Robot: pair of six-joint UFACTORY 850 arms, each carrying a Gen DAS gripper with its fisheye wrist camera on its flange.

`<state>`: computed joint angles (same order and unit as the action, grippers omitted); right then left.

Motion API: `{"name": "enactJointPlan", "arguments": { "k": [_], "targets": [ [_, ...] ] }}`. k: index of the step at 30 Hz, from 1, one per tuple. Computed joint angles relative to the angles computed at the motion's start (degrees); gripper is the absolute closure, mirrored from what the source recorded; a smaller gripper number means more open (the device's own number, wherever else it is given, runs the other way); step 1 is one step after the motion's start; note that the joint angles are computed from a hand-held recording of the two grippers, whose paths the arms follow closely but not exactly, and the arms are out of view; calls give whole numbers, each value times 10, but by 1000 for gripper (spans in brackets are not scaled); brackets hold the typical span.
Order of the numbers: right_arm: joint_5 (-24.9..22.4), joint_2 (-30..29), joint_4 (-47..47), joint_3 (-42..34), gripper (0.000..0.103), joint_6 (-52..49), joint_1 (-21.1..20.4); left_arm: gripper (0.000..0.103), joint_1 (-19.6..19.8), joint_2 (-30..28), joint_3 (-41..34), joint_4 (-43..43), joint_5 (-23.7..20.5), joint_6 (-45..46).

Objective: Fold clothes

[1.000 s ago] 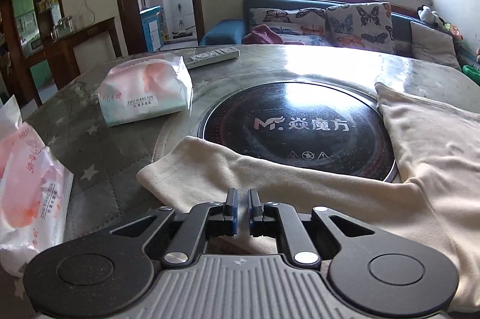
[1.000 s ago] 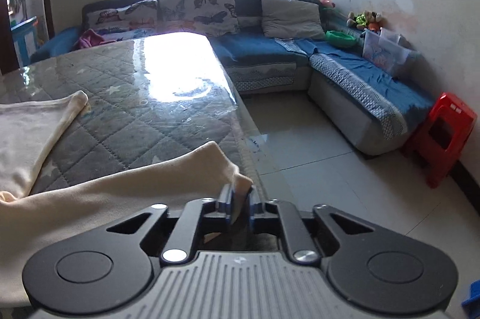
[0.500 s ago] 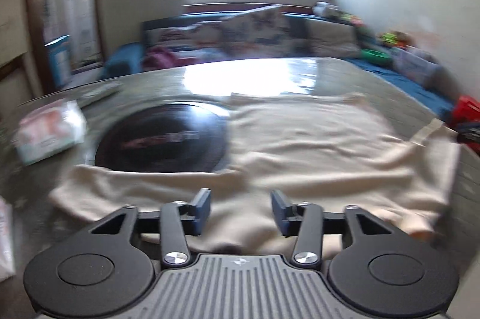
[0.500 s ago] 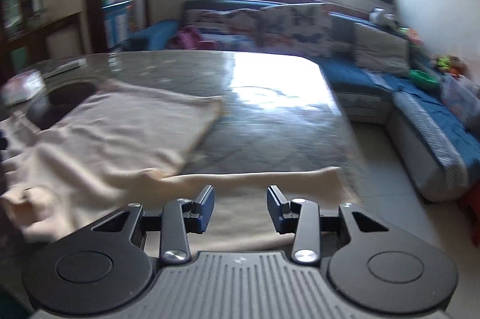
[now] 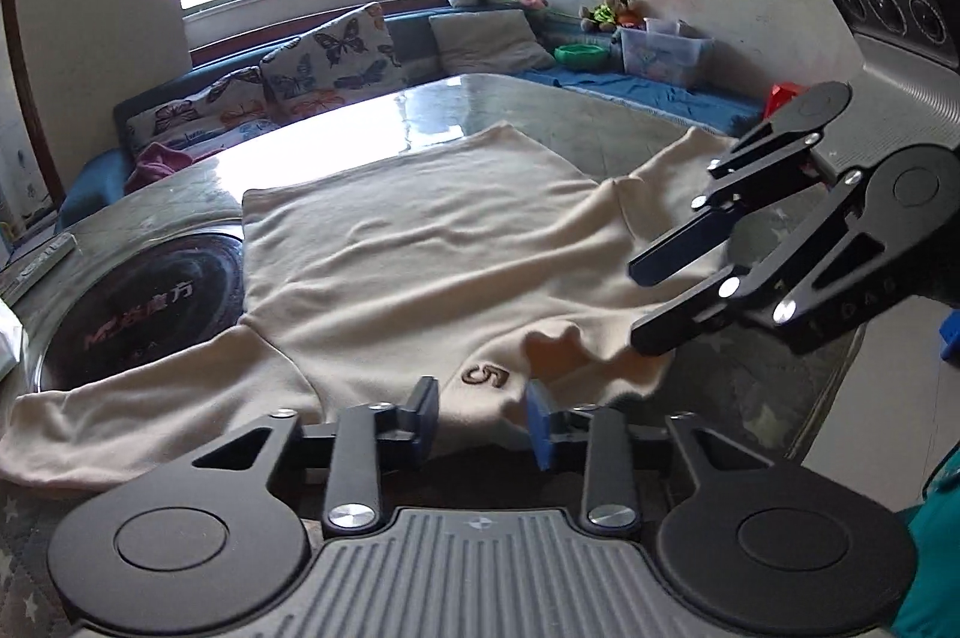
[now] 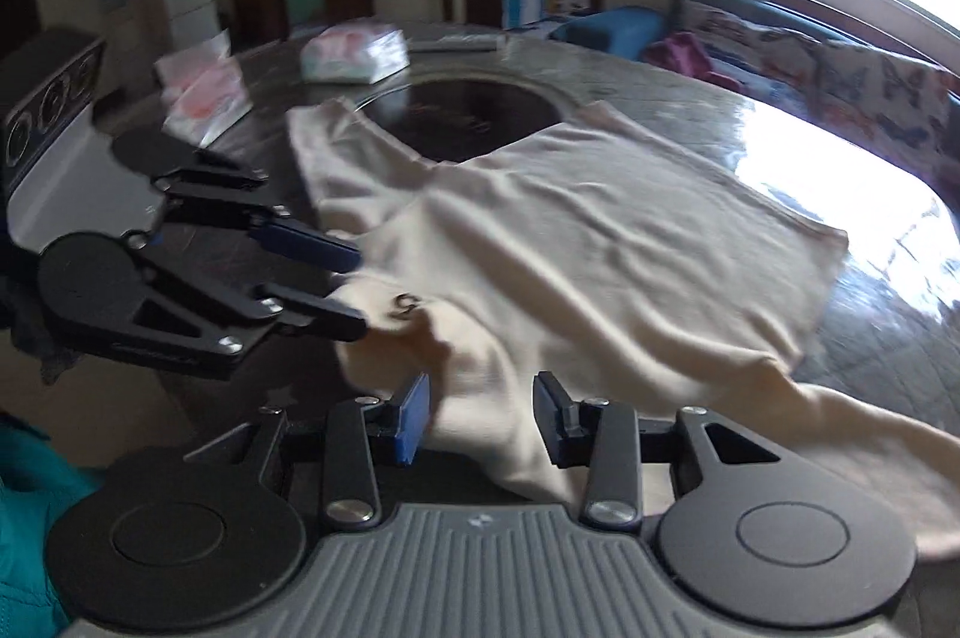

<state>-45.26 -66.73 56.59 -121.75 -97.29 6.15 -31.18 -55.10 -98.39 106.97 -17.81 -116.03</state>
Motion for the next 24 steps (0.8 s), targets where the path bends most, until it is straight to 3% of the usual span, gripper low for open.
{"name": "enactJointPlan", "arguments": {
  "k": [1,4,6,9,14,16,19,20,22,24],
  "targets": [
    [8,2,0,6,66,-9,4,80,-1,0,2,-1,-5,6],
    [31,2,-8,17,82,-4,11,93,-3,5,14,28,-13,-10],
    [33,1,-20,18,91,10,13,94,-3,12,24,50,-13,-30],
    [16,8,-27,25,94,6,9,95,-1,25,41,77,-7,-53],
    [-6,12,-39,32,94,-3,5,94,6,27,39,45,23,-15],
    [-27,8,-44,18,92,11,1,91,9,35,45,91,30,-63],
    [-27,9,-24,10,79,12,-3,90,14,43,48,161,22,-140],
    [-22,9,-15,8,75,15,-5,88,14,42,43,162,15,-144],
    [-14,6,-4,1,67,23,-6,60,15,32,24,132,5,-127],
    [14,7,23,5,57,27,-9,51,16,17,1,105,-2,-118]
  ]
}}
